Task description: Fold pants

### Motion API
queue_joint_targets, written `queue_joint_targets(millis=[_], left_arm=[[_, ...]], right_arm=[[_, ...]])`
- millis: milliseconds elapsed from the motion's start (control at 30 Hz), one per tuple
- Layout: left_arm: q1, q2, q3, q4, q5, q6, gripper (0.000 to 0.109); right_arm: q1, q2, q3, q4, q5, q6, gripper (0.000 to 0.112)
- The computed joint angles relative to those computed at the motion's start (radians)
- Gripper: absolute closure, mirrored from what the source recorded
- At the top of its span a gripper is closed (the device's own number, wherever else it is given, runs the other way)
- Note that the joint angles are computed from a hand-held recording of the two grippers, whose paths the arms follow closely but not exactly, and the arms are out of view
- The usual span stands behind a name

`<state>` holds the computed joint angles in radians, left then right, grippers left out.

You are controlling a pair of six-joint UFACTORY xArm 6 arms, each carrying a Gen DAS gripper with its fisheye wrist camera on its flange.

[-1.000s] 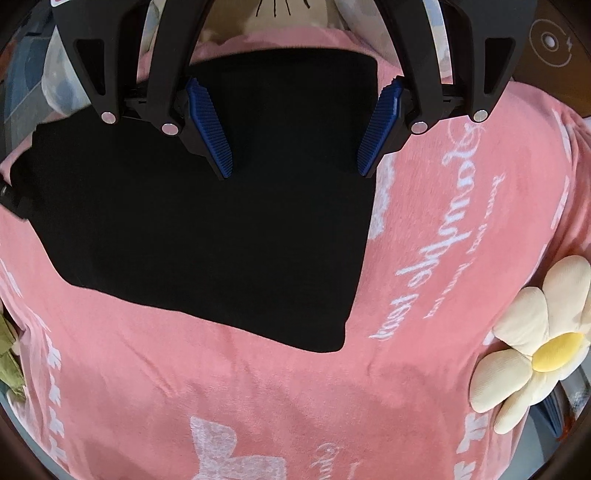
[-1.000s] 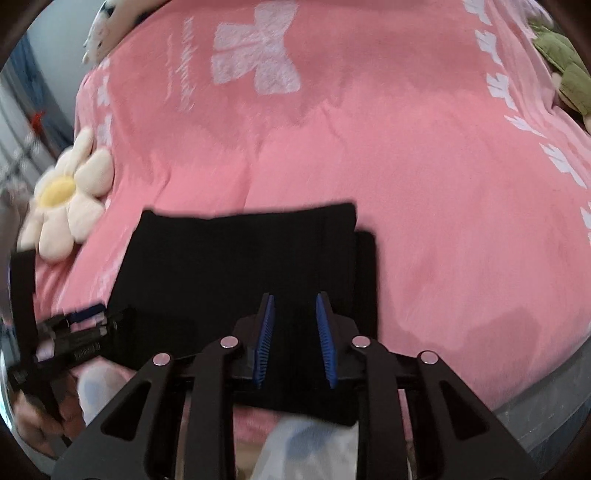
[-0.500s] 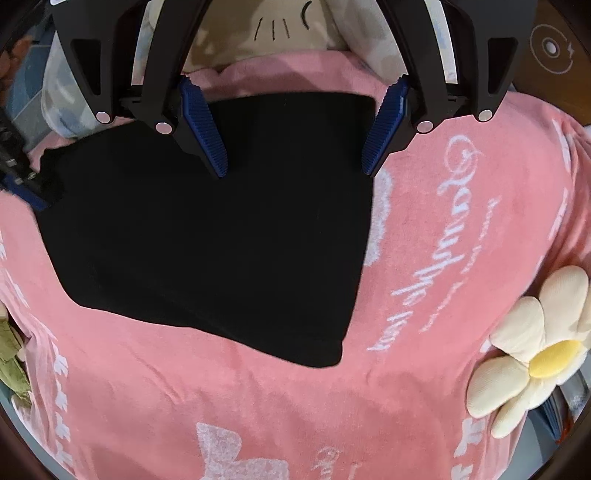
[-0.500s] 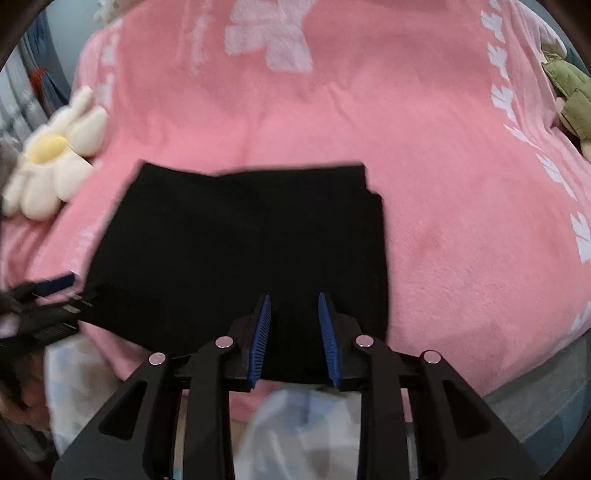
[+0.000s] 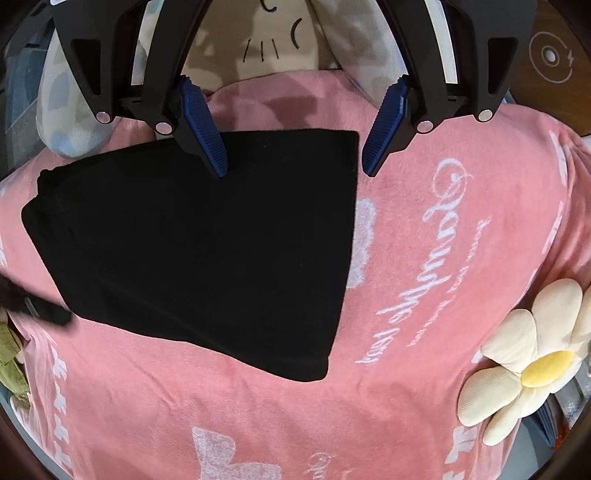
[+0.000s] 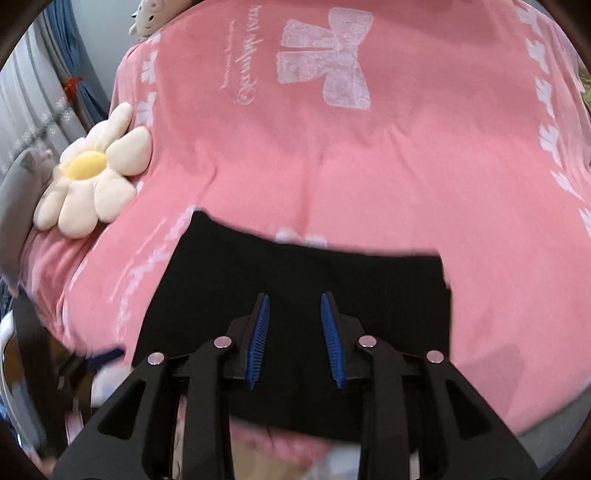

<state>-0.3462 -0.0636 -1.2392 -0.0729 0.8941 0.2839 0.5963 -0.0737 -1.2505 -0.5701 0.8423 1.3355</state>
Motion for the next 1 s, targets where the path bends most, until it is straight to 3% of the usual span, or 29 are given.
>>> queue_joint_targets(millis=[100,167,200,267,333,400,433,500,600,633,733,767,833,867,900,933,967,1000], left_arm=[[0.008,-0.012,0.005,0.007,-0.005,-0.001,0.036],[0.016,-0.013,0.002,0.001,0.0,0.004,0.036],[0.022,-0.011,0.001,0.002,0.002,0.003,0.035],[0.033,-0.002,-0.008,-0.005,0.015,0.007,0.035],[0.054,0.018,-0.031,-0.04,0.038,0.027,0.034],[0.082,0.047,-0.067,-0.112,0.069,0.05,0.033],[0.098,0.066,-0.091,-0.159,0.088,0.061,0.032],[0.13,0.112,-0.142,-0.251,0.127,0.057,0.03],[0.157,0.189,-0.215,-0.354,0.173,0.042,0.029],[0.159,0.213,-0.234,-0.374,0.184,0.037,0.028],[0.15,0.28,-0.287,-0.402,0.239,0.012,0.025],[0.146,0.292,-0.294,-0.407,0.243,0.0,0.019],[0.138,0.299,-0.279,-0.437,0.203,0.0,0.014],[0.138,0.305,-0.279,-0.45,0.199,-0.003,0.014],[0.139,0.306,-0.276,-0.462,0.192,-0.005,0.014],[0.14,0.298,-0.269,-0.468,0.185,0.006,0.021],[0.138,0.279,-0.253,-0.466,0.163,0.033,0.055],[0.147,0.274,-0.258,-0.505,0.179,0.096,0.076]], right_arm=[[-0.077,0.085,-0.06,0.05,0.032,-0.12,0.08],[-0.13,0.139,-0.081,0.08,0.114,-0.166,0.08],[-0.148,0.15,-0.071,0.085,0.136,-0.178,0.072],[-0.188,0.118,0.004,0.114,0.07,-0.178,0.069],[-0.193,0.033,0.086,0.097,0.006,-0.085,0.068],[-0.166,-0.034,0.12,0.034,0.03,-0.01,0.065],[-0.142,-0.099,0.17,-0.006,0.027,0.046,0.06],[-0.101,-0.189,0.244,-0.045,0.05,0.145,0.039],[-0.031,-0.323,0.381,-0.037,0.064,0.266,0.035],[-0.022,-0.343,0.408,-0.022,0.046,0.285,0.034],[-0.04,-0.395,0.538,0.051,-0.15,0.319,0.03],[-0.043,-0.383,0.544,0.064,-0.174,0.309,0.03],[-0.054,-0.346,0.552,0.097,-0.228,0.275,0.029],[-0.065,-0.33,0.562,0.098,-0.274,0.288,0.03],[-0.069,-0.318,0.561,0.074,-0.288,0.323,0.039],[-0.072,-0.307,0.55,0.059,-0.287,0.338,0.049],[-0.074,-0.3,0.532,0.053,-0.286,0.322,0.074],[-0.082,-0.307,0.532,0.054,-0.326,0.311,0.078]])
